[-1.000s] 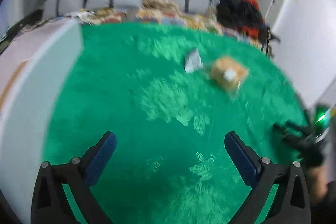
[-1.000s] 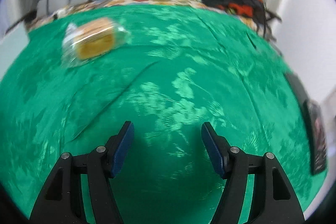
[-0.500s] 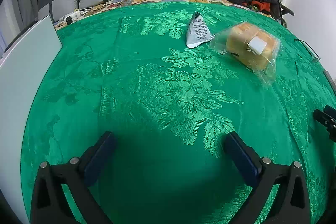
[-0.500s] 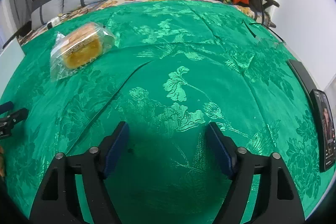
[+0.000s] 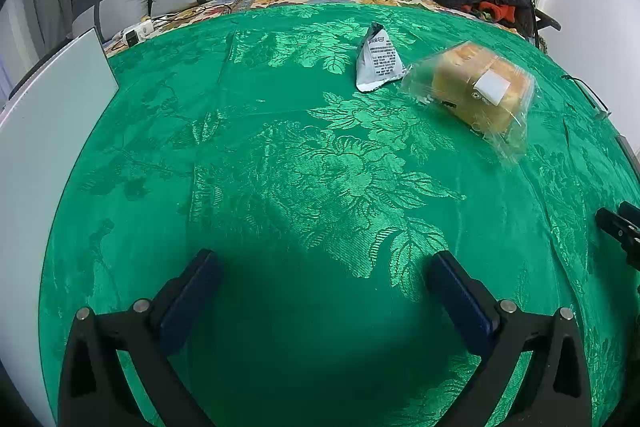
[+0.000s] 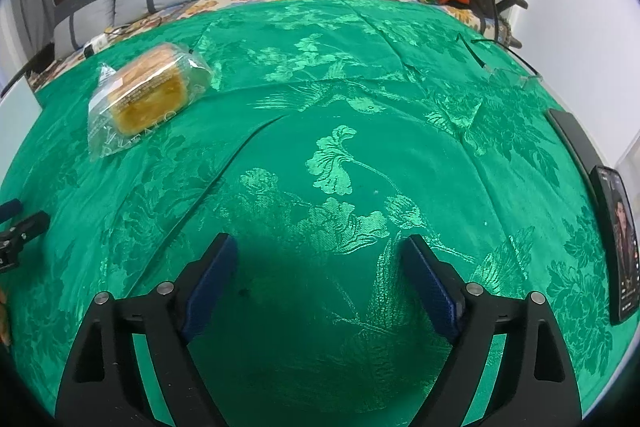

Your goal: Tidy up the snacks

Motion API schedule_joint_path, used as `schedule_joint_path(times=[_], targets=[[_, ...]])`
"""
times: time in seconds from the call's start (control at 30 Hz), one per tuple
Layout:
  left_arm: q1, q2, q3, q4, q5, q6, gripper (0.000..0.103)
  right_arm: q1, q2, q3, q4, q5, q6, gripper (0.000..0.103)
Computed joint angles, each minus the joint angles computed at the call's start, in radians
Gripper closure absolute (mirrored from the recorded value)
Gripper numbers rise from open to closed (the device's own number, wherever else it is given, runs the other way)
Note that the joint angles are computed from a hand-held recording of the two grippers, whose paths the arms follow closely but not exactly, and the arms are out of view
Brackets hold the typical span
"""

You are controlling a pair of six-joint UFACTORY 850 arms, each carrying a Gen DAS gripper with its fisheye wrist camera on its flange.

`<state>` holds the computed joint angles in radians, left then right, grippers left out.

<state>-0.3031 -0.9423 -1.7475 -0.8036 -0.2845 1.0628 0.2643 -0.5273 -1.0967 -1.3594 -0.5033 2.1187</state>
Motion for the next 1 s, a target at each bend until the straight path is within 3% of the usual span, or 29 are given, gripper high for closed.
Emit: schedule_joint_path(times=[0.9, 0.93, 1.0], targets=[[-0.002, -0.005, -0.006, 0.007, -0.001, -0.006, 0.000, -0.003, -0.002, -0.001, -0.008, 0.000, 0.006, 0.011], [-0.002, -0.012, -0.021, 0.034, -0.015, -0.023, 0.000, -0.003, -0.002, -0.001, -0.008, 0.000, 0.006, 0.011], [-0.001, -0.065, -0.133, 0.172, -0.128, -0.107, 0.000, -0.003, -0.002, -0.001, -0.008, 0.000, 0.006, 0.011]])
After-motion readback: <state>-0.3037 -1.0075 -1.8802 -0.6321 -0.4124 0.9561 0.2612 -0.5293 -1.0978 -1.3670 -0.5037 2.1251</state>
